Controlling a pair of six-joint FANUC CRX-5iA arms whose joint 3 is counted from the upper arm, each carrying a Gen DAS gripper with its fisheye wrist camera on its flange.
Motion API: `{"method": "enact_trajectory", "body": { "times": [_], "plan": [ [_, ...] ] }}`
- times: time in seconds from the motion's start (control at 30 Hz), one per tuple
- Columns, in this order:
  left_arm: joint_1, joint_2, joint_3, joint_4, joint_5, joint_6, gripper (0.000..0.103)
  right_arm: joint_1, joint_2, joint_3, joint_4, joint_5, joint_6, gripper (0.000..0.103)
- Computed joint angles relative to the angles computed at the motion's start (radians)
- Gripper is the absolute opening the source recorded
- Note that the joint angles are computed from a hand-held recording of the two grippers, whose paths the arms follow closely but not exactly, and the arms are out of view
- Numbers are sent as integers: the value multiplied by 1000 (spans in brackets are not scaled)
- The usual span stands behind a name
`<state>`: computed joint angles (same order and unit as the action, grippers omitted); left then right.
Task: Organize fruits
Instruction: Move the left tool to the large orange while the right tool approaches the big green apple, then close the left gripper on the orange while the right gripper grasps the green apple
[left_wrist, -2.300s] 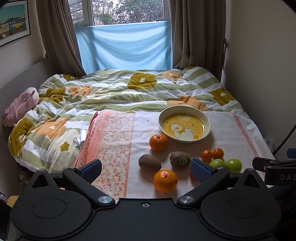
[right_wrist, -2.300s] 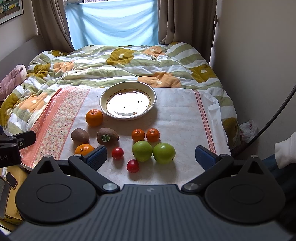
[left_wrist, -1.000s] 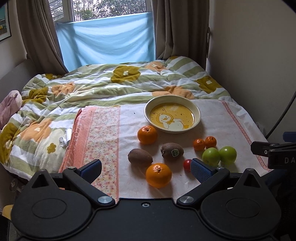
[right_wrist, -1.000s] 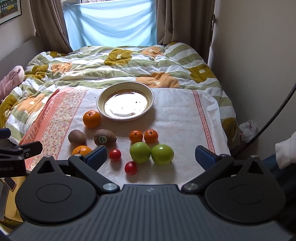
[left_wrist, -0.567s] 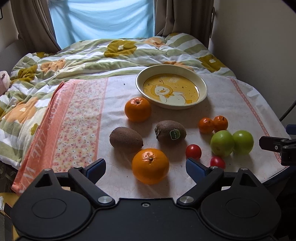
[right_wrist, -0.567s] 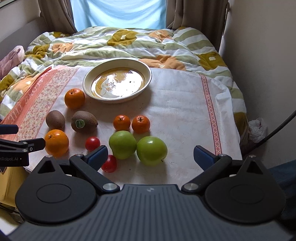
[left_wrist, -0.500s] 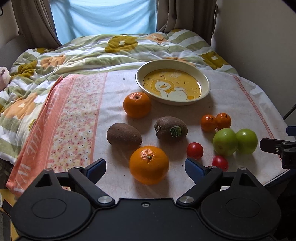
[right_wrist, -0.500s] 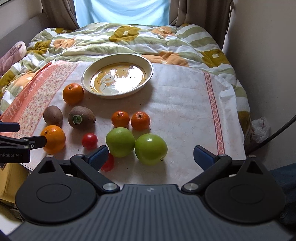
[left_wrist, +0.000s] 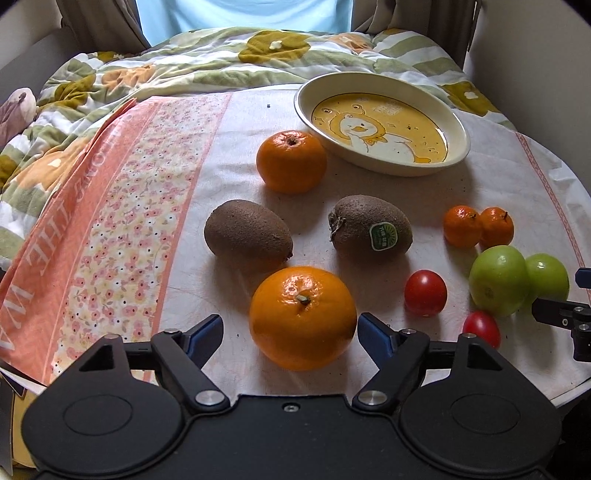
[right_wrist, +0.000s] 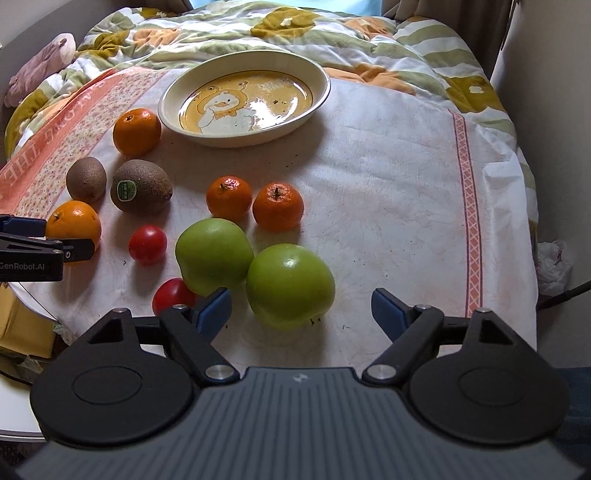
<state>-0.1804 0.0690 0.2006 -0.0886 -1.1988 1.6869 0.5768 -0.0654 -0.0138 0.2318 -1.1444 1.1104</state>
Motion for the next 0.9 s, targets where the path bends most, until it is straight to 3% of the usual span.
{"method": "enact_trajectory", "body": {
  "times": [0.2,0.9],
  "plan": [
    [-4,11,1,15,-5,12,69,-16,22,25,-37,-6,51,93],
    [-20,-16,-24,-3,11,31,67,-39,33,41,-89,10,143,71]
  ]
}}
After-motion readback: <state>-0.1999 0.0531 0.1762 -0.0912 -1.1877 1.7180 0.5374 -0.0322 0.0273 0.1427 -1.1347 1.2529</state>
